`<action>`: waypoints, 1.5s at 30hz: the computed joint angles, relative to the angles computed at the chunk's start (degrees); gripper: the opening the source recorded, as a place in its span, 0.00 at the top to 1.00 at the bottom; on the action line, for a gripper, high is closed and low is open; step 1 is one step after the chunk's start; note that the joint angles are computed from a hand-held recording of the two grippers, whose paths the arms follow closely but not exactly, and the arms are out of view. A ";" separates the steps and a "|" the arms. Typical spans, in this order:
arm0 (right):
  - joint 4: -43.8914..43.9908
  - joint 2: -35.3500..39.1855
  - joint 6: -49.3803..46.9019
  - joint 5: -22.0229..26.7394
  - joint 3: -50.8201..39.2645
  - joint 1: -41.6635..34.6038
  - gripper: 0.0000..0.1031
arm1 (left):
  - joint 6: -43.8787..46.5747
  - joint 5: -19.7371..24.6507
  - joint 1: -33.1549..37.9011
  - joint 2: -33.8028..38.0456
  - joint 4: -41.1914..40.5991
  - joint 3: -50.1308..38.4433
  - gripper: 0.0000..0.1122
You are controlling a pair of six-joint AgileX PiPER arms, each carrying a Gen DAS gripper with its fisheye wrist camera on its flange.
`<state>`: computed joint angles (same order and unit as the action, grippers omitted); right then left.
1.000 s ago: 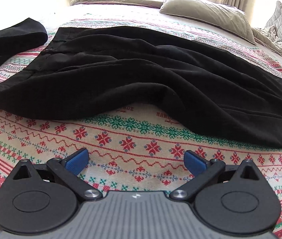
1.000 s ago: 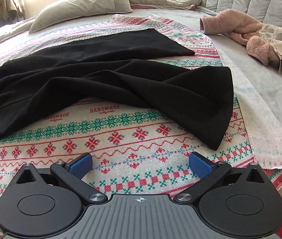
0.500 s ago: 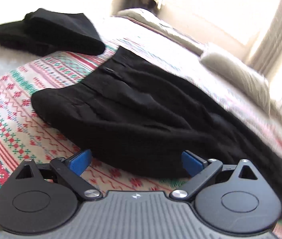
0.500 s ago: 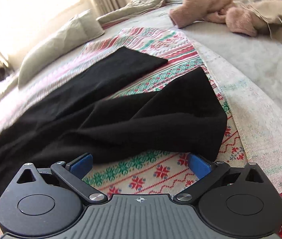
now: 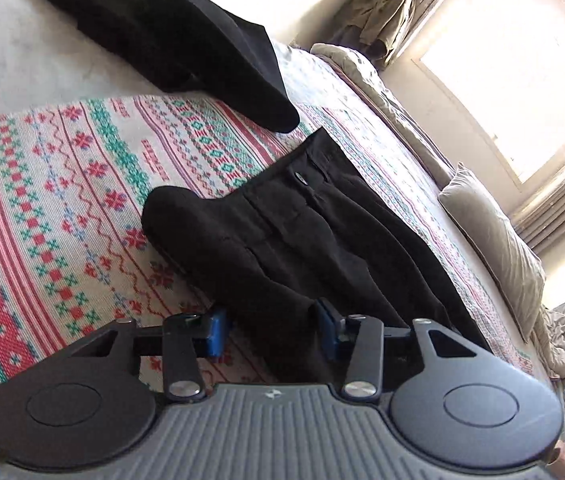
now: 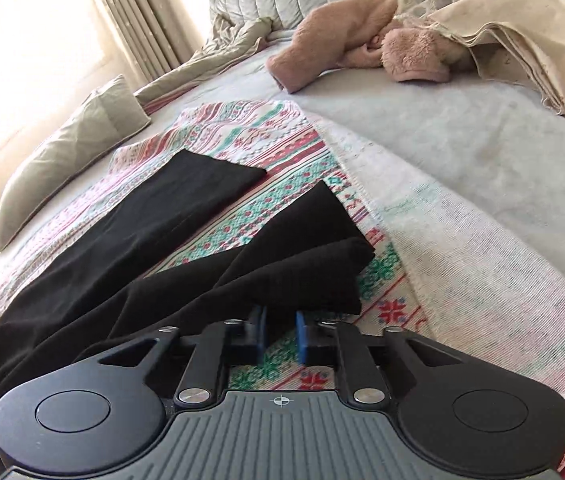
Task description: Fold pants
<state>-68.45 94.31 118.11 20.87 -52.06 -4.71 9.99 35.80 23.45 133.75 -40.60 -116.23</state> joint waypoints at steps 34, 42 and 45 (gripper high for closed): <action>13.92 -12.50 -29.88 17.22 8.04 5.17 1.00 | 15.28 -5.26 4.28 -14.75 6.27 20.37 0.85; 16.80 -12.84 -33.62 16.80 8.89 2.78 0.76 | 7.08 -4.84 1.83 -13.91 22.03 19.40 0.63; 15.04 -16.66 -31.09 11.31 11.08 -0.69 0.69 | 12.55 -8.92 0.93 -18.27 18.05 25.09 0.43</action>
<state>-53.41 77.65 87.02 32.18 -40.97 -5.41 22.53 26.88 24.38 115.48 -22.55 -91.14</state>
